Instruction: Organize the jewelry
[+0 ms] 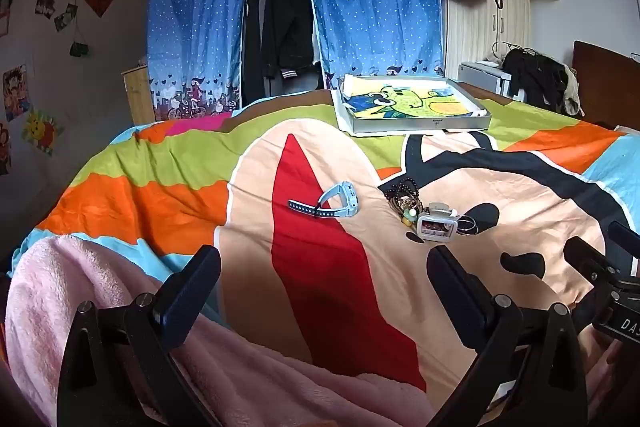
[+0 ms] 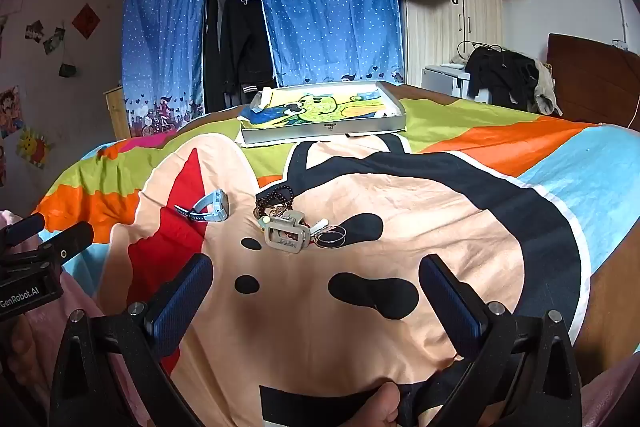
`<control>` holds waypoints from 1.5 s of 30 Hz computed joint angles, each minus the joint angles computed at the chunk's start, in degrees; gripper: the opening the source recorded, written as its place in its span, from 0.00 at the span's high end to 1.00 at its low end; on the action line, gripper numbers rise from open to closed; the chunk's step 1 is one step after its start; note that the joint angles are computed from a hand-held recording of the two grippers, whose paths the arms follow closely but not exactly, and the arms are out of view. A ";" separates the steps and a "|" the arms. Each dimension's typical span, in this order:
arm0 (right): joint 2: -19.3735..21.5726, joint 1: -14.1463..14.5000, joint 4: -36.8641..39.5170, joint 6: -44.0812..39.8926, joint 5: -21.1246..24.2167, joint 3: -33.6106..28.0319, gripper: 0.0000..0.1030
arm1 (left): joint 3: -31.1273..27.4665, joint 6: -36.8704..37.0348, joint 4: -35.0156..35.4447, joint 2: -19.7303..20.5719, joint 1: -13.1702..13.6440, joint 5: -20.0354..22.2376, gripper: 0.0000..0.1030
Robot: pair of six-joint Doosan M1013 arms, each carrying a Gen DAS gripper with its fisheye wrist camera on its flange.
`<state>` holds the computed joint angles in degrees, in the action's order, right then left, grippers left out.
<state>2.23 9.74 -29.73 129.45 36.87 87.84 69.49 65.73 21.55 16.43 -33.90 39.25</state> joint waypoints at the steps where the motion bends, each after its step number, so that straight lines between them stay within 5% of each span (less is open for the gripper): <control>1: 0.00 -0.02 0.14 -0.11 0.04 -0.01 0.00 | -0.03 0.00 -0.04 0.01 0.01 0.06 0.02; 45: -0.19 -0.09 0.27 -0.05 -0.07 0.13 0.00 | 0.17 0.45 0.37 0.09 0.09 -0.87 0.02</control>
